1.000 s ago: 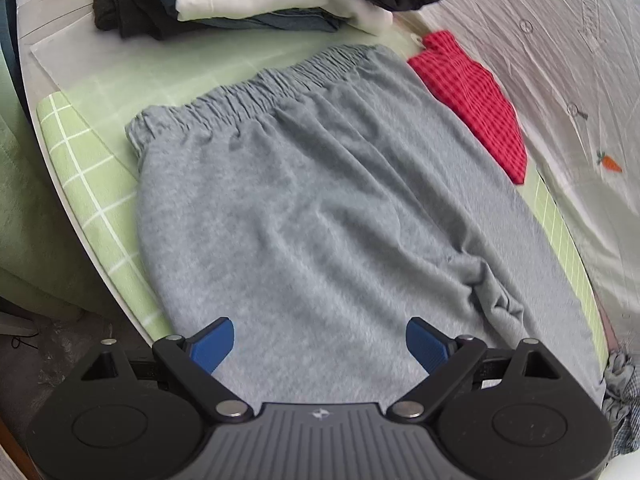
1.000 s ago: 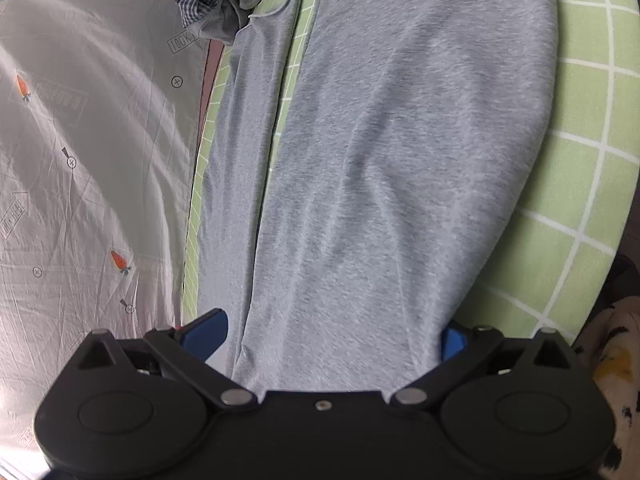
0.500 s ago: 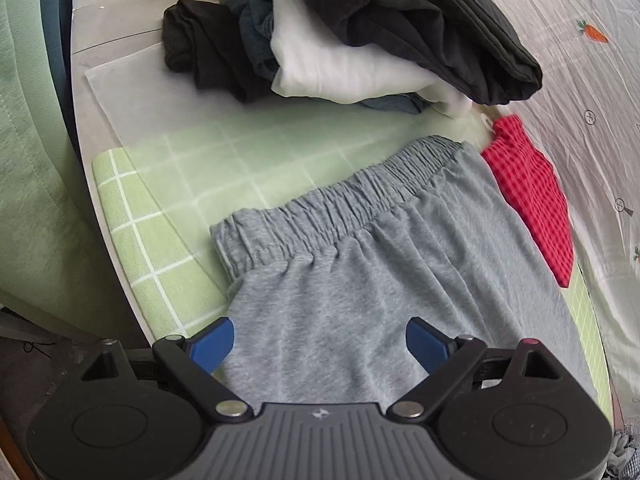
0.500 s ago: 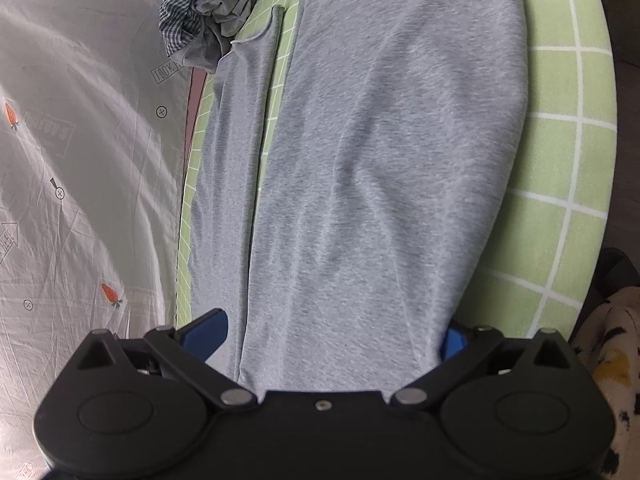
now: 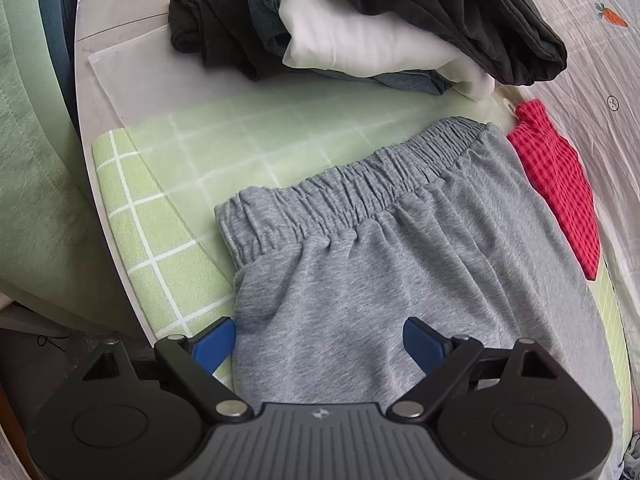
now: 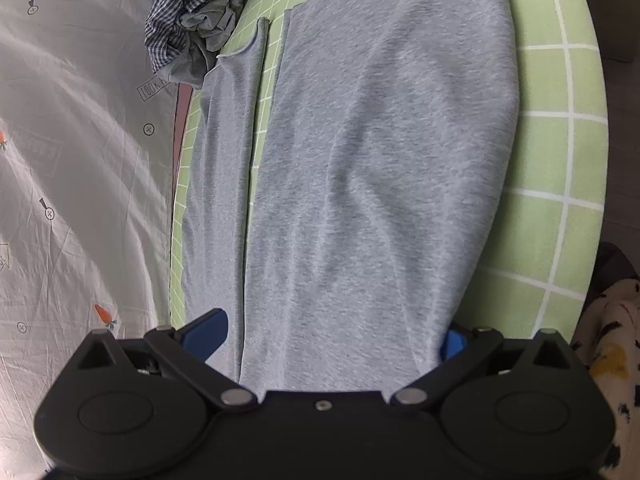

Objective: Fold clothes

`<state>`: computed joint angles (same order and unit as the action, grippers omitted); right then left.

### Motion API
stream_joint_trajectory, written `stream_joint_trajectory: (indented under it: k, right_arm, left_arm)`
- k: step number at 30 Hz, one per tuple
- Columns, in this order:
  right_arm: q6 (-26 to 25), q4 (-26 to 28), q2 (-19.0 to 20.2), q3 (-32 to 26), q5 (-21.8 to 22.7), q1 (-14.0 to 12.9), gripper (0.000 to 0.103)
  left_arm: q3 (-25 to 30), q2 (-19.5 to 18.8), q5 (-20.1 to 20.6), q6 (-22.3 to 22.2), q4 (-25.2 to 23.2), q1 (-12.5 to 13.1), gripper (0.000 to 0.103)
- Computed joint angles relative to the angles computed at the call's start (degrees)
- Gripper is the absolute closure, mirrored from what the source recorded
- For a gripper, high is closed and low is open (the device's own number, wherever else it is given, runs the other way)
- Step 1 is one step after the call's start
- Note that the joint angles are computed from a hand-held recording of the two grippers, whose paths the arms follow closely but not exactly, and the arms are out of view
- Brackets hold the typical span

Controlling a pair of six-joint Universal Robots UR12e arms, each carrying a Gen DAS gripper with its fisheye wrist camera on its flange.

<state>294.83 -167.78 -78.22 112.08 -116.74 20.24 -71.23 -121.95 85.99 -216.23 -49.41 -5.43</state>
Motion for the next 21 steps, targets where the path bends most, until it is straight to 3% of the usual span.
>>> stream_joint_trajectory:
  k: [6,9,15,21]
  right_arm:
    - [1.53,-2.00,0.28,0.57,-0.64,-0.13,0.000]
    - [1.55,-2.47,0.38,0.71,-1.08,-0.32,0.000]
    - [4.05,-1.06,-0.57,2.01,-5.70,-0.56,0.000]
    - [4.26,-0.56,-2.80,5.44,-10.71,-2.04,0.000]
  left_arm:
    - [0.52,-0.16,1.69,-1.50,-0.40,-0.20,0.048]
    - [0.35,-0.02,2.20,-2.05,-0.47,-0.09,0.058]
    - [-0.57,0.35,3.24,-1.81,0.70,-0.31,0.062]
    - [2.29,-0.89,8.54,-0.15,-3.80,-1.83,0.068]
